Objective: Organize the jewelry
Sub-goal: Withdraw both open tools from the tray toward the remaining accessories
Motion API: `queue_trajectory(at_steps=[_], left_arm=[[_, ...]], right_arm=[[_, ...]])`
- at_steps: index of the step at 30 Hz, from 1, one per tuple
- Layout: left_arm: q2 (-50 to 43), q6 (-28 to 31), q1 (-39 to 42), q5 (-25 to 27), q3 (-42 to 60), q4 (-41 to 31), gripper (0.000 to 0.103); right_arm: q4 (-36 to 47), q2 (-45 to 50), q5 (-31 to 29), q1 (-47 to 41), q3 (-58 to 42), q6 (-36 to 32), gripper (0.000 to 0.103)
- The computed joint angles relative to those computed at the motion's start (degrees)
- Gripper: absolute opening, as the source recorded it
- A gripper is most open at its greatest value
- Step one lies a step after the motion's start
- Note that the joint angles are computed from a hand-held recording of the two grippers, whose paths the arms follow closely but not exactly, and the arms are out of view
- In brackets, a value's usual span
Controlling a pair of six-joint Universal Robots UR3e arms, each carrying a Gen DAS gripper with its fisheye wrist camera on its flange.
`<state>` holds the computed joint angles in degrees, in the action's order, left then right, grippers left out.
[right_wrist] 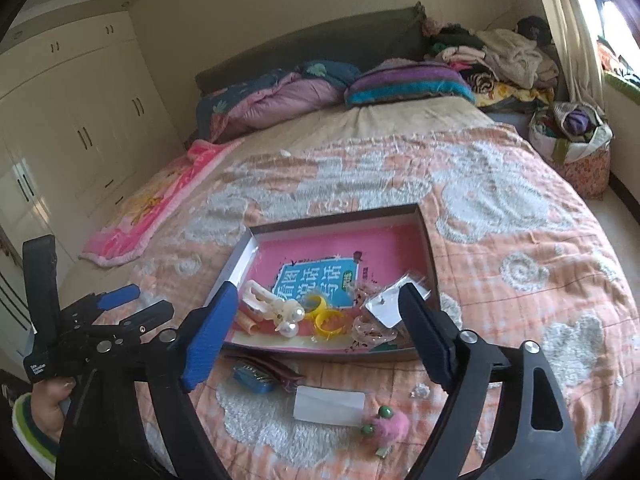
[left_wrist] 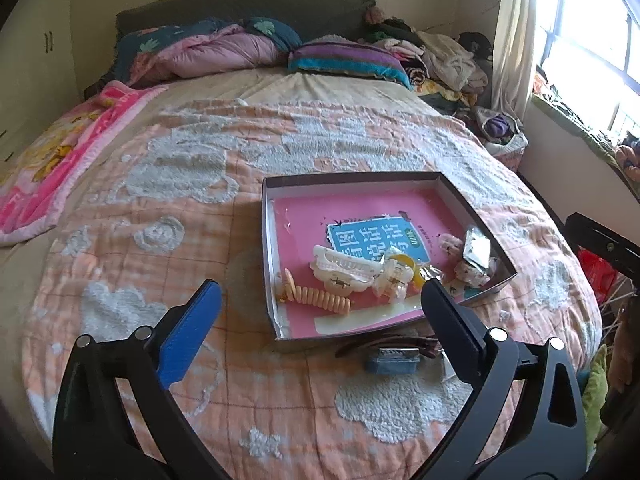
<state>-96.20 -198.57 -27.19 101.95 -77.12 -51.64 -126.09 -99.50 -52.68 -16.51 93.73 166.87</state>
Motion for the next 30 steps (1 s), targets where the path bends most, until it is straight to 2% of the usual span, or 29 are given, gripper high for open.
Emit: queue_trajectory(at_steps=[8, 18, 24, 30], left_arm=[[1.98, -1.21, -3.25, 3.56, 2.54, -1.58, 0.094], [1.81, -1.05, -9.39, 9.96, 7.81, -3.13, 0.094], [0.75, -1.13, -12.73, 13.52, 10.88, -4.24, 0.094], [0.83, -1.79, -15.02, 15.58, 11.29, -4.68, 0.094]], right_arm=[[3.34, -7.75, 4.44, -4.59, 1.25, -2.42, 0.086], [14.26, -17.32, 12.75, -12.58, 0.25, -8.53, 0.087], [26.67, -22.91, 18.55, -19.61, -1.66, -16.39, 0.088], [45.54, -27.60, 23.47, -27.79, -5.62, -29.09, 0.088]])
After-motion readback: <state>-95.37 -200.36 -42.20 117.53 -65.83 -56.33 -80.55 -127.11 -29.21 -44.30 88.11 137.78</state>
